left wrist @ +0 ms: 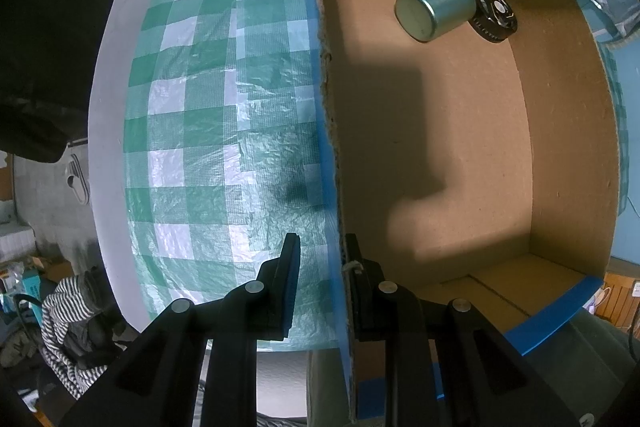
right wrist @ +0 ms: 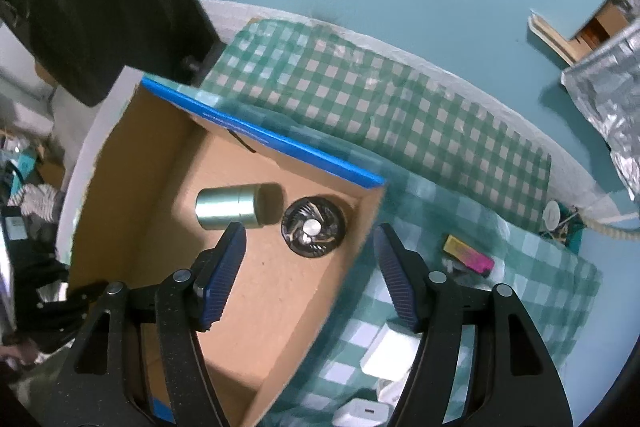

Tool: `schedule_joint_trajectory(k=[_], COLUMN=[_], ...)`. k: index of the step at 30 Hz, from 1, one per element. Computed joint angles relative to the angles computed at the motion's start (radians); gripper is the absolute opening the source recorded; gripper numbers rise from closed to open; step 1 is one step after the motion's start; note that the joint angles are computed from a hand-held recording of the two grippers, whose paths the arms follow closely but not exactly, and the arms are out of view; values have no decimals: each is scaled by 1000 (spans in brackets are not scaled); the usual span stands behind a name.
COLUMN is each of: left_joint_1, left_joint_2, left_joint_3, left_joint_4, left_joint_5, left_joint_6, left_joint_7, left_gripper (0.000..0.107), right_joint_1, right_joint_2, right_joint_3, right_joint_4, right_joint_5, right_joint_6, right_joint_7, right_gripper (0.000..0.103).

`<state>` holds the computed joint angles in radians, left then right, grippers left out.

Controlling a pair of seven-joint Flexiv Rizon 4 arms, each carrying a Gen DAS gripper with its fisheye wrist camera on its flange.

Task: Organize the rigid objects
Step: 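Move the right gripper back and grasp the white square charger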

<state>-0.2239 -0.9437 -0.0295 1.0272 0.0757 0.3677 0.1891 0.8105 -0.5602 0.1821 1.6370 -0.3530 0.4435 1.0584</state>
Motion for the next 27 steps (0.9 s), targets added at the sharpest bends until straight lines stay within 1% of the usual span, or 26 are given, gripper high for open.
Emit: schedule_joint_trajectory(k=[3,6,11,14,19,24,27], left_joint_1=[0,0,-1,-1,-1,-1,0], left_joint_2=[2,2,2,3,2,3,4], left_joint_3=[0,0,-1,0,-1,-1,-1], left_joint_4=[3,3,2,2,1,2,3], left_joint_5=[0,0,-1,-1,-1,-1,-2], left_joint_6=[1,1,-1,-2,-3,-2,-2], left_joint_7=[1,2,5,3,3,4,4], left_gripper=[21,21,21,21,21,21,21], right_joint_1=[26,43,69,87,111,130,140], right_joint_2=[10,14,15,9,-17,-59,-83], right_joint_3=[3,13,30,36,37,29,20], right_joint_4=[-6,-5,0,7,31,66,80], right_joint_5=[5,17,42,53,55,54,50], right_joint_6=[-29,-36,-29,-4,83,216,276], right_joint_7=[65,121,214,279,376,448,477], right_gripper=[72,72,72,72,72,72,72])
